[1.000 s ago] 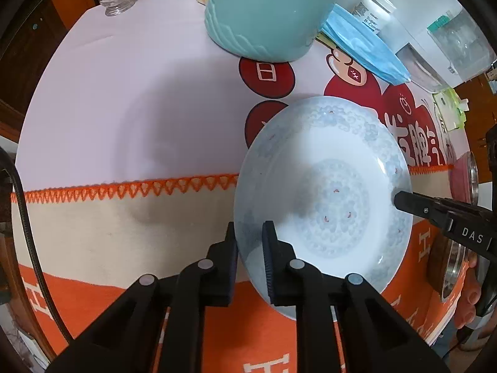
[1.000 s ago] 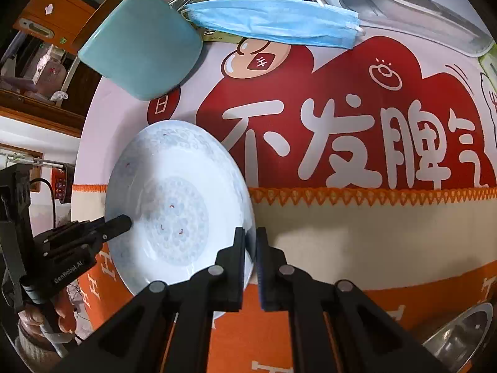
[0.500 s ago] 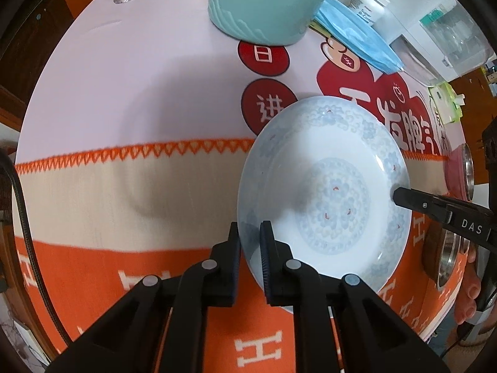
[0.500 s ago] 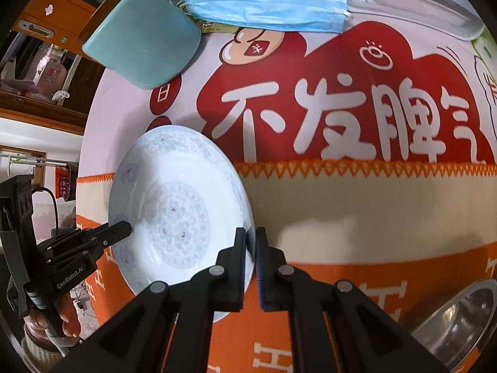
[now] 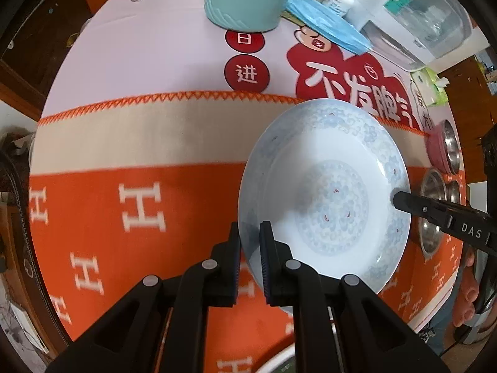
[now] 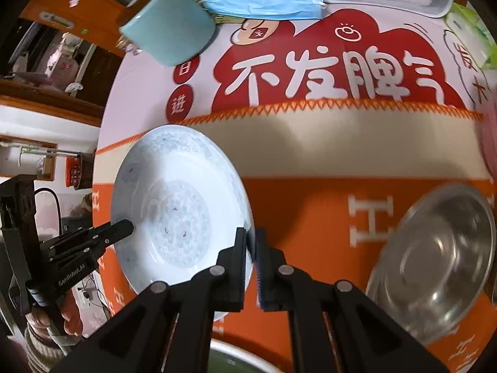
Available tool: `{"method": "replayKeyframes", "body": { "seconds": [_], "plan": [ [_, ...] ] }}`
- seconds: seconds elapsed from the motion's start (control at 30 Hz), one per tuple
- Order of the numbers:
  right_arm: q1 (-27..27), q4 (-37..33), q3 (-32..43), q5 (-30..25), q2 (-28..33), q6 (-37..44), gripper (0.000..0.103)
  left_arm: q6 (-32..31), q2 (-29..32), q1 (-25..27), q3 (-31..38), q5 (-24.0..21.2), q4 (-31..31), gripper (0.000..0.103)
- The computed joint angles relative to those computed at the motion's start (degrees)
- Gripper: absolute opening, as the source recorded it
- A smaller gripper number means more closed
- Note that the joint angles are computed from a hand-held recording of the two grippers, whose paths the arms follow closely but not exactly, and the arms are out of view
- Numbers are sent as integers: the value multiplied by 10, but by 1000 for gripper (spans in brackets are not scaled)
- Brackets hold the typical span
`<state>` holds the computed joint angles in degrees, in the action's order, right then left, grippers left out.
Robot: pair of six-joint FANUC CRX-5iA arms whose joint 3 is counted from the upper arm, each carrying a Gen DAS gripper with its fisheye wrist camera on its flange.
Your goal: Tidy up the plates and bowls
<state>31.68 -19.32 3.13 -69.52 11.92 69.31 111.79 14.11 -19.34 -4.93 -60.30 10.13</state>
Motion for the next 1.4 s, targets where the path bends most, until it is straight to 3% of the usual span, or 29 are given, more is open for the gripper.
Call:
{"method": "replayKeyframes", "body": {
  "seconds": [0.4, 0.7, 1.0, 1.4],
  "plan": [
    [33, -1, -134, 1, -169, -33, 5, 89, -121, -76, -69, -24, -29, 9],
    [80, -2, -243, -6, -292, -82, 5, 191, -179, -157, -133, -9, -34, 9],
    [172, 29, -336, 5, -387, -164, 5, 276, -196, -235, -169, -2, -57, 9],
    [240, 58, -410, 34, -446, -239, 5, 323, -182, -282, -181, 11, -84, 10]
  ]
}}
